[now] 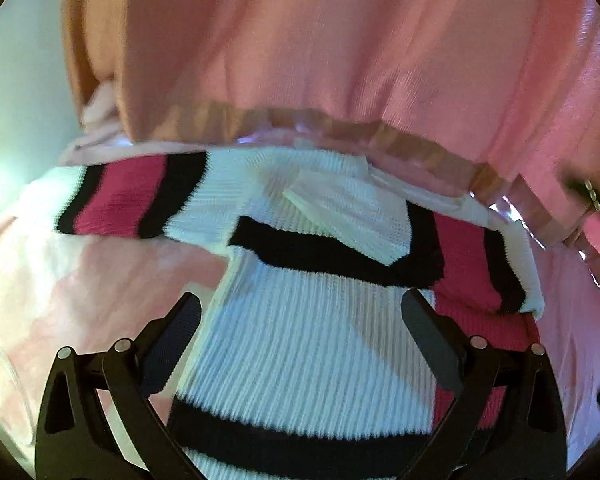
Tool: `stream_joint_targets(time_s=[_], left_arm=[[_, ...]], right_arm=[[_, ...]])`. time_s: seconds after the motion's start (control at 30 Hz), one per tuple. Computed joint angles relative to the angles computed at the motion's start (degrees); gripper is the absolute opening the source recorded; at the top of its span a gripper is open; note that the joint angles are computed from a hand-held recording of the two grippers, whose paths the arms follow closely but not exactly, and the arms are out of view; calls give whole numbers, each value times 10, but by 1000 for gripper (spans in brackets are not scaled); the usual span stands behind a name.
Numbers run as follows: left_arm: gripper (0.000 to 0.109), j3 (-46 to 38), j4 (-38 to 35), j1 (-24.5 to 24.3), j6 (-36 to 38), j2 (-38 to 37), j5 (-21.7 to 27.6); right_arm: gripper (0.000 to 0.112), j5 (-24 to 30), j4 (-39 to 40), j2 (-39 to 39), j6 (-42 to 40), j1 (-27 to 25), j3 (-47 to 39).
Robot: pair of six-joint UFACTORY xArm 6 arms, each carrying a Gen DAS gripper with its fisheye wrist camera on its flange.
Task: Fold small clothes
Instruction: 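Grasp the striped sleeve cuff with the right gripper and lift it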
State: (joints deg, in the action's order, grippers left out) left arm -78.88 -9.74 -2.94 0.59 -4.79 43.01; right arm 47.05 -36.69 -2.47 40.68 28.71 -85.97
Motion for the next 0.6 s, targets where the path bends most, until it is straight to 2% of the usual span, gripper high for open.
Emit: stream_joint_targets(time_s=[0.07, 0.17, 0.27, 0.33, 0.37, 0.4, 0.43, 0.47, 0.5, 0.53, 0.6], left_arm=[[98, -41, -6, -3, -16, 49, -1], [98, -135, -43, -6, -33, 142, 24], [92, -243, -52, -3, -92, 242, 67], [76, -285, -50, -3, -122, 282, 86], [74, -297, -36, -4, -136, 295, 83], [63, -297, -14, -8, -149, 296, 70], [38, -297, -9, -10, -146, 298, 61], [22, -306, -28, -10, -121, 303, 64], [4, -314, -71, -7, -90, 308, 72], [4, -311, -94, -4, -81, 304, 71], [4, -291, -81, -6, -84, 289, 56]], right_arm=[[69, 22, -4, -56, 17, -19, 91], [69, 43, 25, -84, 17, -49, 182], [68, 33, 43, -68, -17, -67, 203], [67, 19, 60, -56, -22, -76, 201], [64, 15, 69, -41, -18, -81, 186], [60, 5, 74, -33, -13, -86, 179], [39, -8, 78, -30, -6, -91, 175], [15, -20, 98, -27, -6, -102, 170], [15, -32, 118, -29, -3, -113, 170], [14, -48, 123, -35, 9, -122, 178], [12, -46, 98, -59, 44, -137, 190]])
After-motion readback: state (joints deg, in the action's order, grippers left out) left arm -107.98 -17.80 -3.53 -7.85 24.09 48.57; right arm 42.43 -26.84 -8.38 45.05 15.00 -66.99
